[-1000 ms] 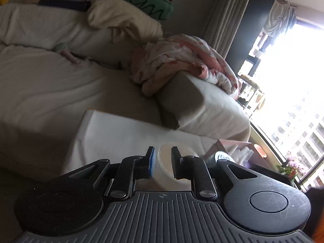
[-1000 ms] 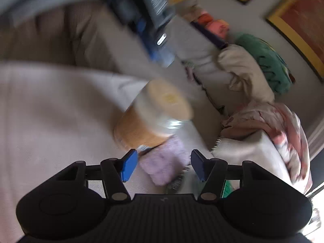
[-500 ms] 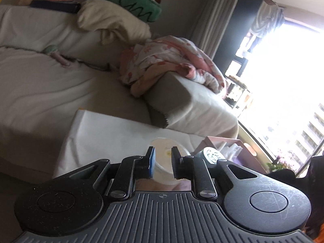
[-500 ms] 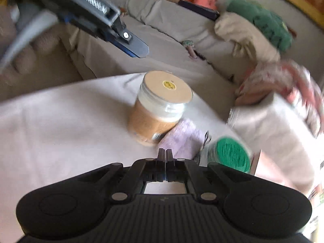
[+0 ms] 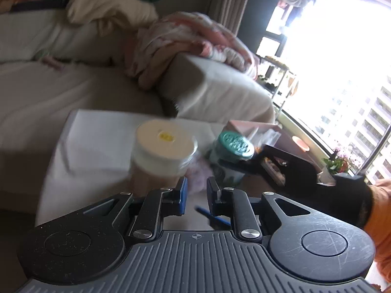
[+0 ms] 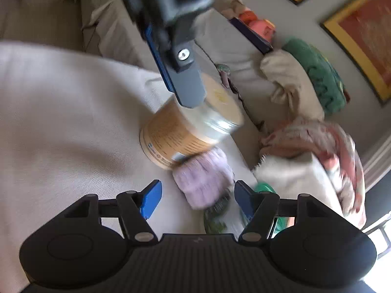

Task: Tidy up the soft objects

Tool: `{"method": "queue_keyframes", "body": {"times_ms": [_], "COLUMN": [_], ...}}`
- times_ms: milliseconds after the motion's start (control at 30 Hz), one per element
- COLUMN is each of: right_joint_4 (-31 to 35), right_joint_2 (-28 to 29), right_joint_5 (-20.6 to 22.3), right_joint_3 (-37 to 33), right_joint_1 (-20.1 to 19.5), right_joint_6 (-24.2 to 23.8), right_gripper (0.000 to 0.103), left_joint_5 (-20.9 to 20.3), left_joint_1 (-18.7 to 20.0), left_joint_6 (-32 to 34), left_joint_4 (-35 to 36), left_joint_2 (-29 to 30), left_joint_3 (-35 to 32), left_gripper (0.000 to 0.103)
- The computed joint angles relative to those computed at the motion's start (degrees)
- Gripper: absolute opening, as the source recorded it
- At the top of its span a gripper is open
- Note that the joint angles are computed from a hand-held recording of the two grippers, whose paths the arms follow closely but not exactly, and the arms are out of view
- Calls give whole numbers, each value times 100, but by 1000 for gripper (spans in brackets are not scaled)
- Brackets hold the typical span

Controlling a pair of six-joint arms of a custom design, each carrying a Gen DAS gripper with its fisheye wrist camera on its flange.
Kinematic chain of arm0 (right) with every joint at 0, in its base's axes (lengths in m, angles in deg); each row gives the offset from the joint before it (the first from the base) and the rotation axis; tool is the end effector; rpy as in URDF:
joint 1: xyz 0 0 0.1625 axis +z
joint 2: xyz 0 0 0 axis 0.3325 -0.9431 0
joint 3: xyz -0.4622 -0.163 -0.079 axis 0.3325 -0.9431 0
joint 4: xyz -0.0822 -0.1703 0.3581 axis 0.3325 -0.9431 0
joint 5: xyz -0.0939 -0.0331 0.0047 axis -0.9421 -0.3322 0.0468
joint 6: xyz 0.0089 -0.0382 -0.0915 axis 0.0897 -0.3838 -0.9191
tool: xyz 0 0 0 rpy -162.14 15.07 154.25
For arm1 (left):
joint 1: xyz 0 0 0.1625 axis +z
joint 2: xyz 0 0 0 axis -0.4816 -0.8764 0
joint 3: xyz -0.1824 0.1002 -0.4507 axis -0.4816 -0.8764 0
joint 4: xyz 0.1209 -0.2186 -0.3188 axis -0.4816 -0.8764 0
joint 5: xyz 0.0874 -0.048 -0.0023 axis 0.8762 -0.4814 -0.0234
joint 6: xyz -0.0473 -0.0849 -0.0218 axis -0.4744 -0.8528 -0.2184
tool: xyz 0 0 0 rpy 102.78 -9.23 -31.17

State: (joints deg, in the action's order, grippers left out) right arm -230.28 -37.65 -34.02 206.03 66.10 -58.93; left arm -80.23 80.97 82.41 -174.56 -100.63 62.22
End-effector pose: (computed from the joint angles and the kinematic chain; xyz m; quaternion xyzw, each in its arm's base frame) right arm 0.0744 -0.5154 0.0697 0.5931 -0.5991 0.2584 0.4717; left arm -0.2150 -0.5564 0.0492 0.2752 0.8979 -0.3314 0.0911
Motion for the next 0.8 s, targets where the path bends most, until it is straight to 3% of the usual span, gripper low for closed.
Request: {"method": "queue_keyframes", "body": {"times_ms": [133, 200, 333, 433, 533, 633, 800], "right_joint_4": [-183, 179, 1115, 2608, 3783, 3849, 3851], "right_joint_2": [421, 340, -354, -1400, -2196, -2397, -2511], "right_joint_5": [-160, -457, -619, -258, 246, 349, 189], "right_joint_3": [-628, -761, -337, 241, 544, 790, 1096], "right_joint_1": [35, 150, 391, 380, 101, -214, -507], "right_joint_6": [-331, -93, 1411, 2967, 4085, 4569, 4687], "right_gripper": [57, 28, 26, 26, 26, 26, 34], "left_joint_5": [99, 54, -52, -145, -260, -370, -149], "left_joint_1": [41, 76, 138, 177, 208, 206, 118], "left_joint_6": [-46, -70, -124, -197, -301, -325, -411], "left_joint_4": [-144, -232, -139, 56, 201, 401, 457], "left_joint_2": [-97, -109, -87, -47, 39, 118, 387], "left_joint_3": [76, 87, 51, -9, -76, -137, -283], "left_gripper": [19, 19, 19, 19, 19, 19, 19]}}
